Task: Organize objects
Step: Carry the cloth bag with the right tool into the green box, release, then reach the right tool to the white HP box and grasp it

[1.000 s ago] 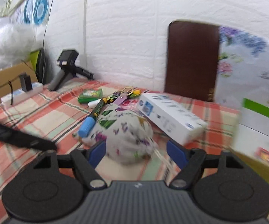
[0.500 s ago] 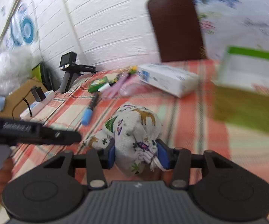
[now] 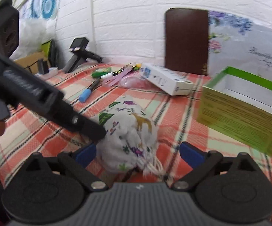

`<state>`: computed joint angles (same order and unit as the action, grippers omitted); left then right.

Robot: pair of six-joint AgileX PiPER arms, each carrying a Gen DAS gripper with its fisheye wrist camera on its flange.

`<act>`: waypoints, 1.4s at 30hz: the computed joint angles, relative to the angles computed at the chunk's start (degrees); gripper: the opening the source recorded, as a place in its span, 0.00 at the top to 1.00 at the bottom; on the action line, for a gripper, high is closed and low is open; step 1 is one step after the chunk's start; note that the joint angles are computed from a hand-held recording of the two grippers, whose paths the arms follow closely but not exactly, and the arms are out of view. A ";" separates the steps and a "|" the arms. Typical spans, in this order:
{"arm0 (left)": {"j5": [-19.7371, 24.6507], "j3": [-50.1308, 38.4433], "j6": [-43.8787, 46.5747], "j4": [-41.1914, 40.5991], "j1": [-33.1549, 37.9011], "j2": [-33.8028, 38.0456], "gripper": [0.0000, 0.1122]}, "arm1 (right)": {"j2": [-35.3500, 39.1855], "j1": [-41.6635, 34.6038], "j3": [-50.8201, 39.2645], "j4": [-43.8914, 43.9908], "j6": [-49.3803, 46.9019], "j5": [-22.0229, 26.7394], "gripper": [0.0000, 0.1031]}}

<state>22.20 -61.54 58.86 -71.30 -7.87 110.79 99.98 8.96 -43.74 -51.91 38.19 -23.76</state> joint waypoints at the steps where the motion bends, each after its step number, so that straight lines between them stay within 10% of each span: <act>1: 0.54 -0.40 -1.44 0.59 -0.04 0.66 0.30 | 1.64 -0.23 -2.07 -5.17 3.92 -0.28 0.04; 4: 3.35 -2.92 -3.11 -0.79 0.45 3.64 0.41 | 5.94 -0.52 -6.43 -14.85 13.29 -2.70 0.31; 8: 3.57 -4.64 -3.87 0.57 -0.75 2.09 0.53 | 3.16 -0.90 -1.66 -0.27 1.46 -6.12 0.55; 15: -0.23 -15.57 4.87 -2.54 -9.44 2.44 0.55 | -1.97 -6.78 2.31 23.75 -16.55 -15.08 0.56; 21: 1.14 -40.33 -13.53 18.66 -16.88 15.88 0.63 | 1.97 -14.51 -4.52 28.74 -17.58 -13.44 0.56; 27: 4.29 -61.92 -39.17 42.99 -20.37 29.67 0.53 | 11.66 -15.85 -14.86 49.87 -31.83 -5.76 0.31; 42: -12.55 -28.91 -28.94 27.64 -13.56 11.16 0.53 | 10.71 -13.87 -10.61 53.64 -41.33 -23.00 0.17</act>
<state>9.66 -90.45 29.92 -43.66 -21.43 121.95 110.69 -4.91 -54.35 1.73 -3.13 -46.77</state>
